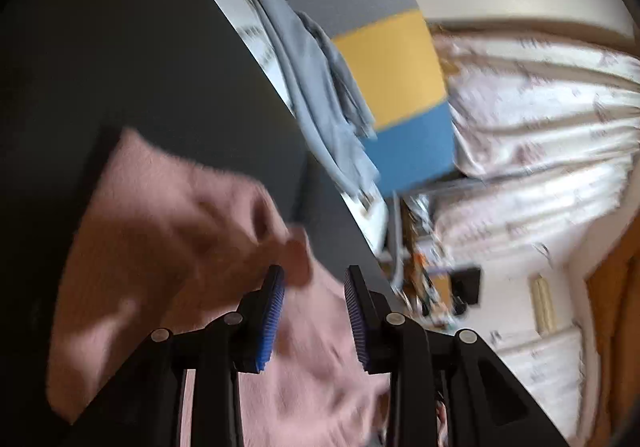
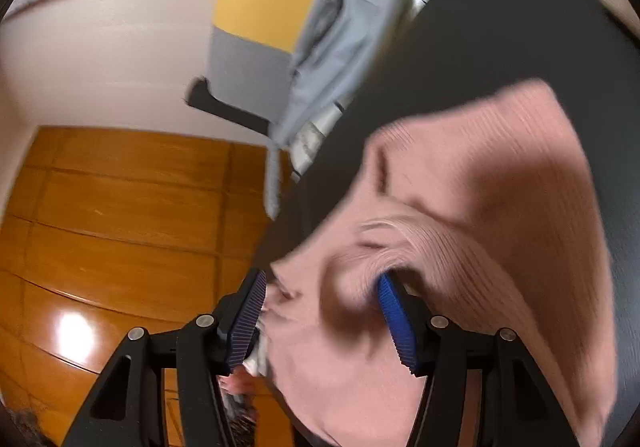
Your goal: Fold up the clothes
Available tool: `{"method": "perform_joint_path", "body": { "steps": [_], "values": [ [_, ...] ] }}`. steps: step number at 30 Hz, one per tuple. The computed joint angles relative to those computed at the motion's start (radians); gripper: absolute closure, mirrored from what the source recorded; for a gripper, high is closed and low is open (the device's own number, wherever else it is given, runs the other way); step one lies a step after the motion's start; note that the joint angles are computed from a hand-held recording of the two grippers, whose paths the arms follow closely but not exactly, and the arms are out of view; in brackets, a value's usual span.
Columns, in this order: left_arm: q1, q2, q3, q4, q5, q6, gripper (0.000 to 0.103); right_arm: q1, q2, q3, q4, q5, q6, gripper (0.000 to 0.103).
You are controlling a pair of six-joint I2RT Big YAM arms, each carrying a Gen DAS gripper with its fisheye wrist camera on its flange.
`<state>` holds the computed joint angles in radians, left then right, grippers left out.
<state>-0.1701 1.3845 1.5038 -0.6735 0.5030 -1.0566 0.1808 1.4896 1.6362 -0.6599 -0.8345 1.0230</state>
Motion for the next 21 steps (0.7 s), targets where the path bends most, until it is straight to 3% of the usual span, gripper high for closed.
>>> {"method": "perform_joint_path", "body": {
  "steps": [1,2,3,4,7,9,12,16,18,19,21],
  "values": [
    [-0.004,0.018,0.025,-0.035,-0.068,0.023,0.073,-0.005,0.002,-0.018,0.073,0.013,0.054,0.042],
    [-0.013,0.037,0.055,-0.092,-0.154,0.059,0.073,-0.011,0.01,-0.022,0.098,0.05,0.073,0.041],
    [-0.017,0.04,0.058,-0.108,-0.194,0.076,0.073,-0.014,0.016,-0.018,0.073,0.108,0.057,0.041],
    [-0.022,0.034,0.053,-0.118,-0.212,0.105,0.073,-0.018,0.021,-0.012,0.033,0.16,0.04,0.04],
    [-0.04,0.007,0.03,-0.134,-0.259,0.217,0.073,-0.026,0.0,-0.059,0.071,0.17,0.049,0.041],
    [-0.05,-0.018,0.01,-0.137,-0.305,0.275,0.073,-0.019,-0.026,-0.043,0.004,0.212,-0.086,0.041],
    [-0.069,-0.066,-0.028,-0.137,-0.394,0.338,0.073,0.017,-0.033,0.053,-0.214,0.359,-0.37,0.039],
    [-0.07,-0.106,-0.063,-0.145,-0.445,0.335,0.073,0.069,-0.004,0.169,-0.427,0.533,-0.673,0.039],
    [-0.071,-0.102,-0.059,-0.155,-0.42,0.331,0.073,0.091,0.032,0.22,-0.498,0.595,-0.745,0.04],
    [-0.073,-0.098,-0.057,-0.156,-0.412,0.339,0.073,0.1,0.065,0.253,-0.521,0.613,-0.754,0.045],
    [-0.092,-0.075,-0.034,-0.188,-0.444,0.384,0.073,0.104,0.107,0.292,-0.549,0.601,-0.76,0.067]
  ]
}}
